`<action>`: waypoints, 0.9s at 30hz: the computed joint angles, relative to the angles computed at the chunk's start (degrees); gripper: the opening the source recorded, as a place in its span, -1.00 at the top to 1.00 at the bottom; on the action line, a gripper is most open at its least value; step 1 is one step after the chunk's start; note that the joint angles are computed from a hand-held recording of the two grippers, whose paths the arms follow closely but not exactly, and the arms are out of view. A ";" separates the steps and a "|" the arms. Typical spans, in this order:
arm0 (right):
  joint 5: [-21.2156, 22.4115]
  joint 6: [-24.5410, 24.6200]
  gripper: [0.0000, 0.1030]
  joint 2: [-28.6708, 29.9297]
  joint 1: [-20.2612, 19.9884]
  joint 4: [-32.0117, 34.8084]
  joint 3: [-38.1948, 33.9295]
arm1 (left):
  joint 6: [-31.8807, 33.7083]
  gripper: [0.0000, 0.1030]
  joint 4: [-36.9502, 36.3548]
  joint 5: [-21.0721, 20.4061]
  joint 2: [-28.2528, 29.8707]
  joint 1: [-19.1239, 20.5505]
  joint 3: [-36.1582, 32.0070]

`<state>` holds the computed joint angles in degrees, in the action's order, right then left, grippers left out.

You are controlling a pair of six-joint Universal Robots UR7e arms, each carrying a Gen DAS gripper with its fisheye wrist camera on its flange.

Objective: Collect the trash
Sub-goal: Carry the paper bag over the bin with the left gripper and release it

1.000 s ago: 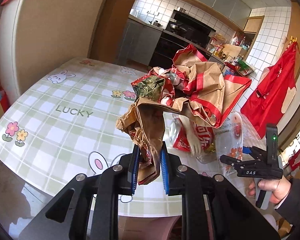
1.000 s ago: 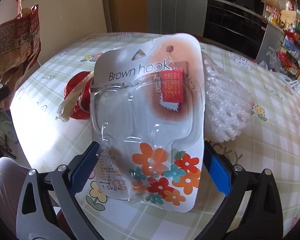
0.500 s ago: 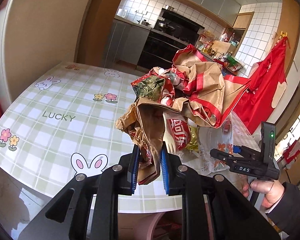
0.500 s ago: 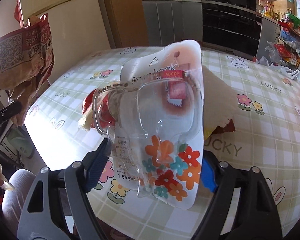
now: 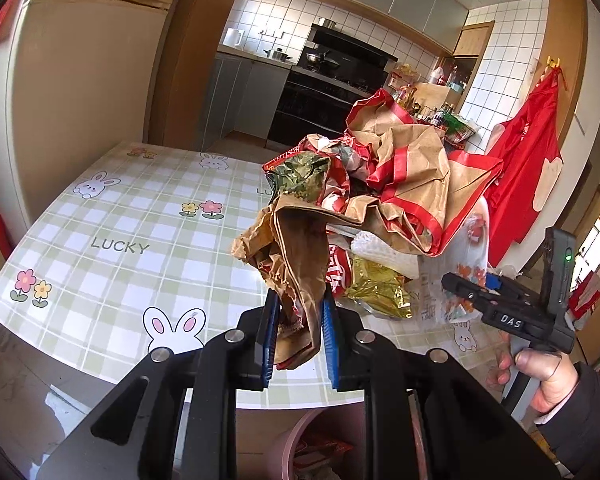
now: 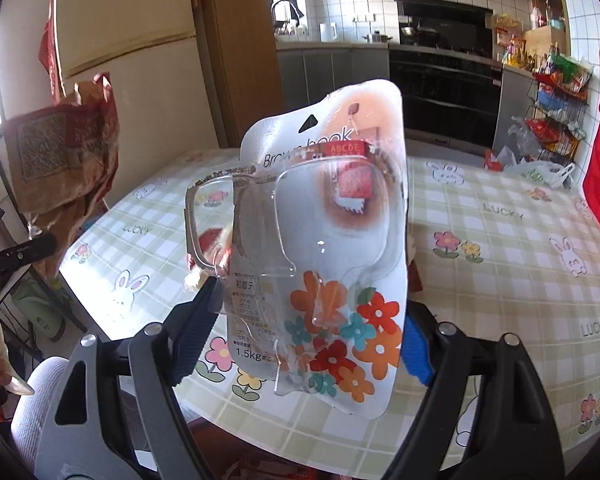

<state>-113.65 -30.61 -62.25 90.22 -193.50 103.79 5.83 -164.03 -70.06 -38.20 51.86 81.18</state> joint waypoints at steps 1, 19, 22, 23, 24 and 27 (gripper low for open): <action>0.09 -0.07 -0.53 -0.62 0.37 -0.64 0.60 | -0.05 0.62 0.02 0.07 -0.31 -0.23 0.37; -0.58 0.03 -0.53 -13.80 9.14 -15.94 14.84 | -2.34 0.61 2.64 -2.18 -9.54 -6.28 12.11; -1.90 0.01 -0.53 -15.06 10.62 -17.19 16.61 | -3.41 0.61 3.70 -3.17 -11.18 -7.32 15.07; -2.19 0.06 -0.53 -15.29 11.15 -17.77 17.26 | -3.87 0.61 4.07 -3.77 -11.72 -7.56 16.15; -2.54 0.01 -0.53 -15.74 11.70 -18.22 17.90 | -3.97 0.61 4.20 -4.26 -12.06 -7.59 16.99; -3.90 -1.27 -0.53 -16.78 13.26 -19.95 19.64 | -4.21 0.61 4.78 -5.03 -12.56 -7.99 19.31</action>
<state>-117.54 -31.88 -79.03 103.49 -213.46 123.42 1.62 -159.25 -75.09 -50.76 43.87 100.49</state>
